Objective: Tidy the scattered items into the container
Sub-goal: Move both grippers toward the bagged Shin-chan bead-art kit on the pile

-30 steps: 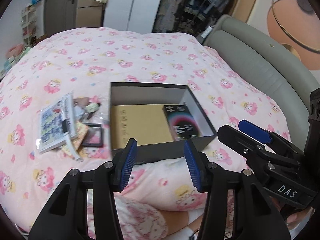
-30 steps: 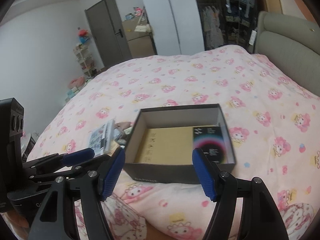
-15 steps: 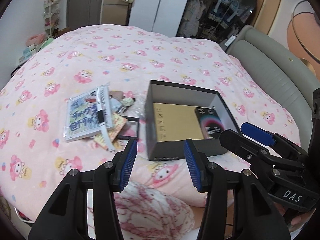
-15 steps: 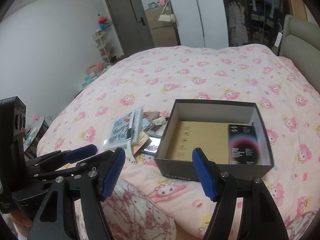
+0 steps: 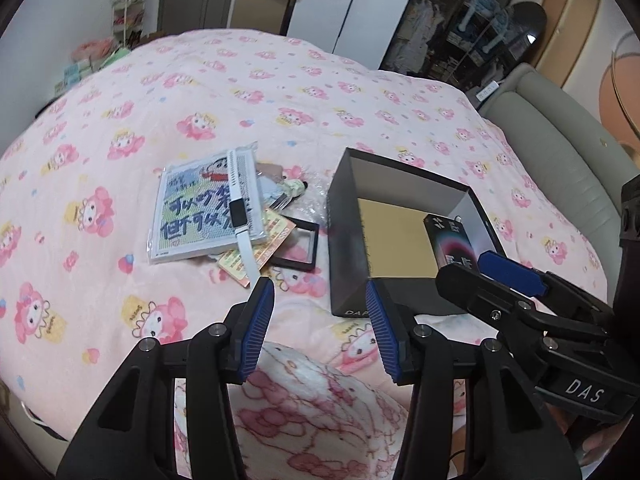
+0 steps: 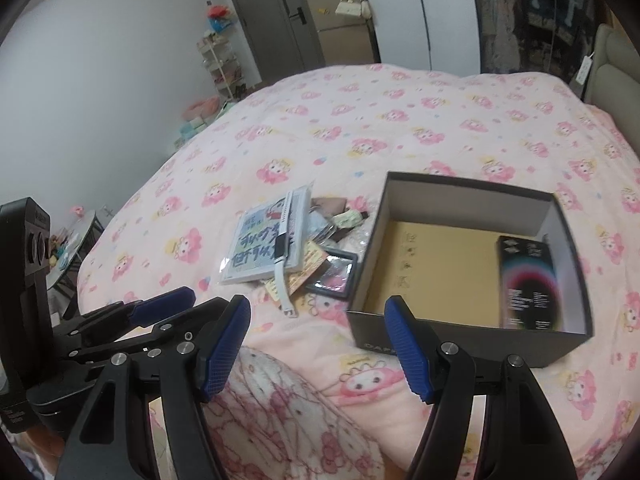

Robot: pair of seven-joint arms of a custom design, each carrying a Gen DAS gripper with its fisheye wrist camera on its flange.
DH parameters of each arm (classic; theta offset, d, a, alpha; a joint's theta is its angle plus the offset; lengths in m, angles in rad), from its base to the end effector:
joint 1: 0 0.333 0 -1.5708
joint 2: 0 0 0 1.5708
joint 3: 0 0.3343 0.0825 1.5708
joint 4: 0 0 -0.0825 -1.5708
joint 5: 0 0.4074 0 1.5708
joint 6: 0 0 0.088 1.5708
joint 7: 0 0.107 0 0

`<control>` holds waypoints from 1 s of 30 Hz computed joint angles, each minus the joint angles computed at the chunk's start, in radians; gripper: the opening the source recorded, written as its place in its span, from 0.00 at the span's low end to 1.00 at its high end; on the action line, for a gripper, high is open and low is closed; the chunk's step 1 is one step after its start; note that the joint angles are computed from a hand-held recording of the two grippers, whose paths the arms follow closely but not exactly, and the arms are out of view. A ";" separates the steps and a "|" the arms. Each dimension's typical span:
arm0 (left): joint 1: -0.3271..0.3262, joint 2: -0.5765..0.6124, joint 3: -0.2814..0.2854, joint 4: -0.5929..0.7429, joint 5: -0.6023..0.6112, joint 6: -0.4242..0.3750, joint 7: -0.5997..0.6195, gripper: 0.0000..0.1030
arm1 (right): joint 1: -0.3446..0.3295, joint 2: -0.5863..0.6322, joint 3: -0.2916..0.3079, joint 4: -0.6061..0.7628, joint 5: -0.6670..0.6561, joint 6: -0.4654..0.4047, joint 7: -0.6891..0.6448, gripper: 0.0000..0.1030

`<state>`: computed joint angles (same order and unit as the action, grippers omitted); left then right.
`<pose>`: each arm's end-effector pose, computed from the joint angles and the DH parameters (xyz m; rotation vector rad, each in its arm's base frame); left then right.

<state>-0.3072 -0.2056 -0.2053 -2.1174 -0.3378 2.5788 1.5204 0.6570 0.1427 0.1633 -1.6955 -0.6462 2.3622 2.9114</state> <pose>0.4870 -0.2768 0.5857 -1.7488 2.2463 -1.0193 0.4701 0.4830 0.5790 -1.5715 1.8889 -0.4751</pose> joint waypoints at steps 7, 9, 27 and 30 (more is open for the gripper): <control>0.037 0.060 0.014 0.023 0.001 -0.033 -0.019 0.47 | -0.001 0.116 -0.018 0.111 0.087 0.000 -0.105 0.65; 0.049 0.072 0.015 0.026 0.008 -0.028 -0.026 0.47 | 0.005 0.156 -0.028 0.158 0.116 -0.009 -0.145 0.65; 0.142 0.277 0.014 0.149 0.017 -0.080 -0.048 0.48 | 0.036 0.500 -0.114 0.585 0.361 -0.148 -0.436 0.65; 0.153 0.310 0.006 0.164 -0.016 -0.081 -0.032 0.48 | 0.038 0.521 -0.128 0.600 0.377 -0.154 -0.436 0.65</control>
<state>-0.1547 0.1046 -0.1988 -1.9533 -0.3536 2.4974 1.4888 0.6946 0.6639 0.0356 -1.0956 -0.2696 2.2084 2.4758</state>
